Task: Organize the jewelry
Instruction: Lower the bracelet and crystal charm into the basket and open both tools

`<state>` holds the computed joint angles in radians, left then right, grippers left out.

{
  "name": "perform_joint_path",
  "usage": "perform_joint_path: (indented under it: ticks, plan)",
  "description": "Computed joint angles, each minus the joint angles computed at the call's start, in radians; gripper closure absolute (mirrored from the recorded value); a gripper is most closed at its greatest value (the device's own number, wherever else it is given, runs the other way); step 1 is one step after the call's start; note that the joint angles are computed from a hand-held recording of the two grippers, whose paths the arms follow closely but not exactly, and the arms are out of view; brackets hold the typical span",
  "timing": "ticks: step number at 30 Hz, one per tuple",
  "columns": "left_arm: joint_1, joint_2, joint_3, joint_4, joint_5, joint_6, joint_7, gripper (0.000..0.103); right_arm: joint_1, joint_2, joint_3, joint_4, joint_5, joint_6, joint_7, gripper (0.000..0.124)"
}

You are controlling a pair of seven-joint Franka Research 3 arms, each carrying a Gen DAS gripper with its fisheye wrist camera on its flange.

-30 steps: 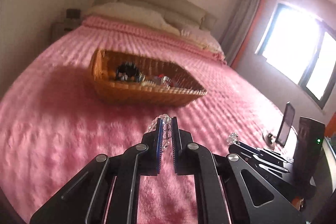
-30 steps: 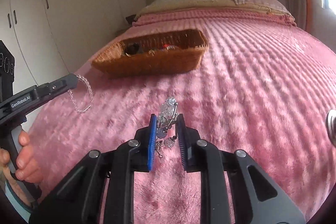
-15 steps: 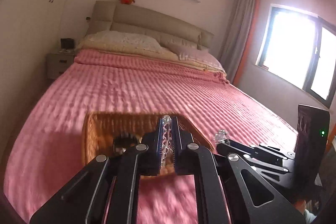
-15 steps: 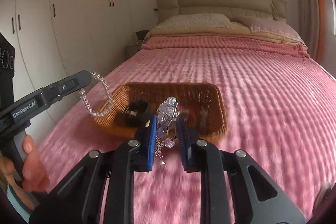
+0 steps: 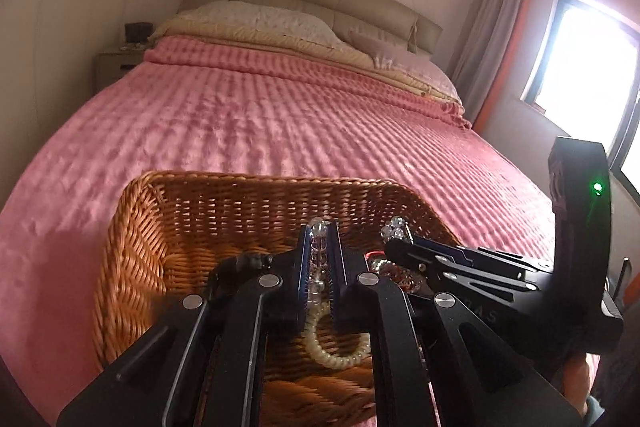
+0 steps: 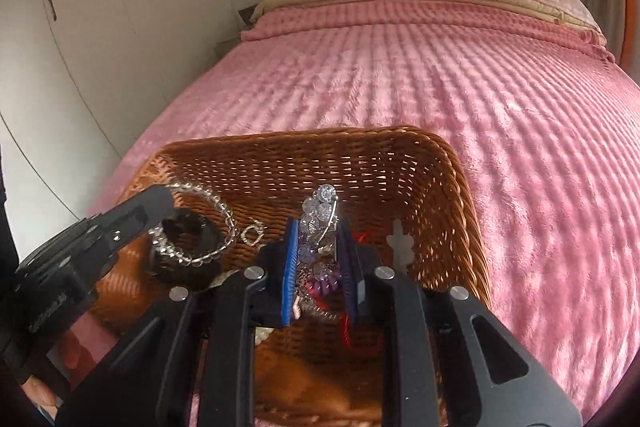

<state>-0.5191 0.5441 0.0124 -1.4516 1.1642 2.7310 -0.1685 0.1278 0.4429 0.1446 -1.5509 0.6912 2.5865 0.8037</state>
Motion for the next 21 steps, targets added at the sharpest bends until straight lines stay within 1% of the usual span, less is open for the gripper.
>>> perform_joint_path:
  ticks: [1, 2, 3, 4, 5, 6, 7, 10, 11, 13, 16, 18, 19, 20, 21]
  plan:
    - [0.004, -0.001, -0.003, -0.005, -0.010, -0.001, 0.001, 0.096, 0.001, 0.008, -0.002, 0.009, -0.002, -0.006, 0.008, 0.105]
    - [0.003, -0.005, -0.001, -0.011, -0.012, -0.004, -0.008, 0.092, -0.001, 0.013, -0.001, 0.014, -0.001, -0.011, 0.014, 0.104]
    - [0.000, -0.011, 0.003, -0.020, -0.005, -0.004, -0.024, 0.087, -0.004, 0.020, -0.001, 0.026, 0.001, -0.026, 0.021, 0.098]
    - [-0.007, -0.019, 0.009, -0.027, 0.011, -0.011, -0.042, 0.079, -0.010, 0.021, 0.003, 0.030, 0.008, -0.035, 0.019, 0.091]
    - [-0.013, -0.025, 0.012, -0.032, 0.026, -0.024, -0.055, 0.073, -0.014, 0.022, 0.006, 0.033, 0.018, -0.034, 0.015, 0.086]
    - [-0.019, -0.037, 0.014, -0.042, 0.047, -0.032, -0.074, 0.071, -0.020, 0.012, 0.011, 0.020, 0.035, -0.017, 0.001, 0.077]
    - [-0.017, -0.043, 0.010, -0.045, 0.059, -0.036, -0.083, 0.069, -0.026, 0.005, 0.016, 0.012, 0.052, -0.007, -0.012, 0.076]
    - [-0.019, -0.081, -0.003, -0.078, 0.113, -0.054, -0.134, 0.069, -0.043, -0.034, 0.026, -0.024, 0.106, -0.002, -0.052, 0.076]
    - [-0.020, -0.097, -0.009, -0.092, 0.130, -0.065, -0.151, 0.064, -0.047, -0.050, 0.026, -0.041, 0.125, 0.001, -0.068, 0.076]
    - [-0.023, -0.129, -0.023, -0.119, 0.176, -0.092, -0.198, 0.058, -0.050, -0.102, 0.028, -0.096, 0.169, 0.027, -0.121, 0.076]
    - [-0.031, -0.194, -0.051, -0.178, 0.259, -0.135, -0.275, 0.056, -0.049, -0.192, 0.026, -0.194, 0.263, 0.079, -0.231, 0.076]
    - [-0.034, -0.228, -0.076, -0.211, 0.290, -0.185, -0.305, 0.048, -0.047, -0.256, 0.020, -0.257, 0.354, 0.097, -0.322, 0.076]
    - [-0.040, -0.244, -0.091, -0.228, 0.302, -0.226, -0.323, 0.039, -0.044, -0.283, 0.014, -0.284, 0.396, 0.104, -0.363, 0.076]
    - [-0.050, -0.265, -0.106, -0.253, 0.321, -0.275, -0.351, 0.036, -0.038, -0.310, 0.006, -0.313, 0.436, 0.113, -0.402, 0.076]
    - [-0.056, -0.285, -0.122, -0.280, 0.339, -0.309, -0.373, 0.036, -0.033, -0.347, -0.001, -0.355, 0.489, 0.128, -0.459, 0.076]
